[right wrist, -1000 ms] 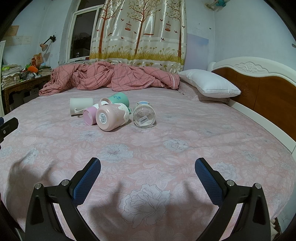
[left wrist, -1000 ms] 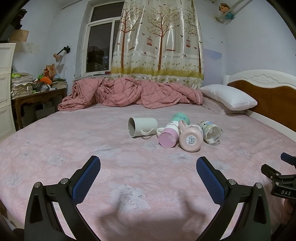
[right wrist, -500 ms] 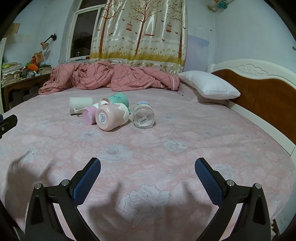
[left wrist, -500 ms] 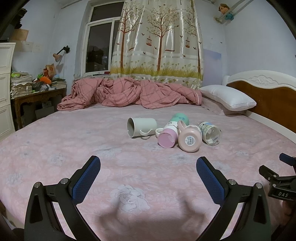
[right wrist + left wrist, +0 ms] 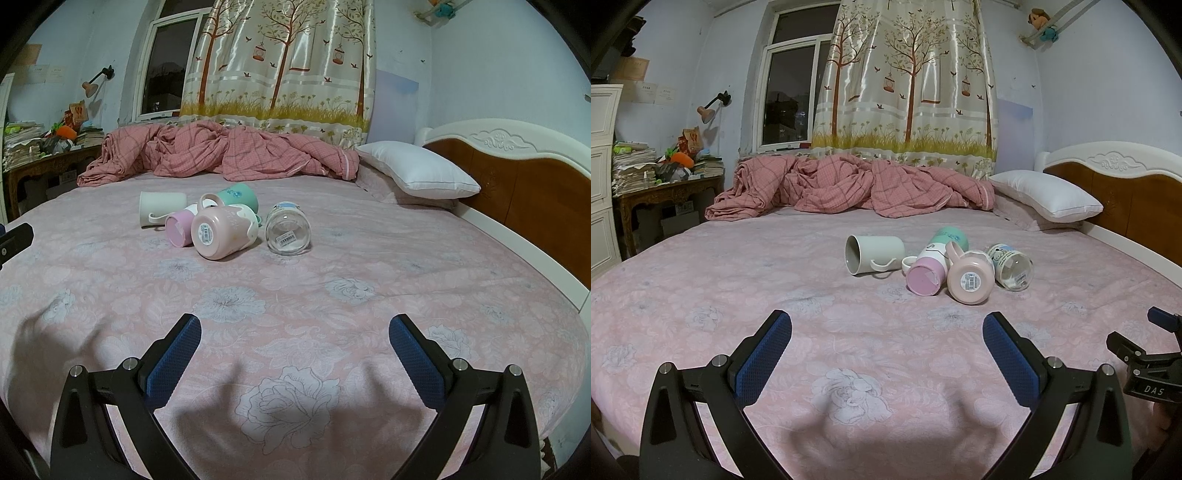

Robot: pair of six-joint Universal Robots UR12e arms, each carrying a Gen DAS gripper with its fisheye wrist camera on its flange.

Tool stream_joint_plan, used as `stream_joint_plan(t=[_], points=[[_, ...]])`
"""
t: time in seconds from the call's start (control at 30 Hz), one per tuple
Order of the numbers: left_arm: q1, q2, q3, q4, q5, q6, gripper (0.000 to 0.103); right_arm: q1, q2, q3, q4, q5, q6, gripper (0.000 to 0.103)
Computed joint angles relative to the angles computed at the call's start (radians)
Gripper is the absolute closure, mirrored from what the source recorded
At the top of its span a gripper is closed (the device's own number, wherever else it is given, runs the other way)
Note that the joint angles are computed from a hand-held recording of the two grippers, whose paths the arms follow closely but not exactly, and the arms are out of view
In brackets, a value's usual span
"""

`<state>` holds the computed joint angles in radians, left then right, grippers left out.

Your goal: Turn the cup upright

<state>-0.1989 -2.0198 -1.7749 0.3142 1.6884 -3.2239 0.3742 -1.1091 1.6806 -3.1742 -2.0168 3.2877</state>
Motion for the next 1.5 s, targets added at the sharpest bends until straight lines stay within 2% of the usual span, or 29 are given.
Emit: stream_joint_plan(t=[0.33,0.5,0.63,0.77,0.87,0.93,1.1,1.17,1.27,1.33,1.5], points=[[0.001,0.0,0.0,-0.005,-0.001,0.001,0.0,-0.001,-0.004,0.003,0.003,0.007,0.004,0.0],[0.001,-0.006,0.005,-0.01,0.0,0.0,0.0,-0.016,-0.012,-0.002,0.04,0.055,0.045,0.0],[0.01,-0.017,0.023,-0.017,-0.022,-0.009,0.0,-0.023,-0.015,-0.026,0.096,0.092,0.095,0.0],[0.015,-0.036,0.06,-0.036,-0.003,-0.018,0.0,-0.039,-0.024,-0.073,0.178,0.139,0.122,0.0],[0.023,-0.038,0.07,-0.043,0.006,-0.045,0.0,-0.053,-0.017,-0.126,0.255,0.195,0.138,0.0],[0.03,-0.036,0.068,-0.044,0.002,-0.065,0.0,-0.072,-0.007,-0.168,0.304,0.277,0.169,0.0],[0.04,-0.042,0.078,-0.083,0.012,-0.105,0.0,-0.087,0.064,-0.316,0.466,0.358,0.246,0.0],[0.046,-0.047,0.091,-0.111,0.012,-0.123,0.0,-0.097,0.107,-0.399,0.573,0.387,0.313,0.0],[0.053,-0.05,0.1,-0.143,0.007,-0.156,0.0,-0.107,0.172,-0.502,0.663,0.442,0.396,0.0],[0.06,-0.049,0.099,-0.162,-0.017,-0.177,0.0,-0.104,0.217,-0.571,0.717,0.438,0.417,0.0],[0.07,-0.04,0.091,-0.173,-0.07,-0.196,0.0,-0.083,0.33,-0.755,0.843,0.367,0.432,0.0]])
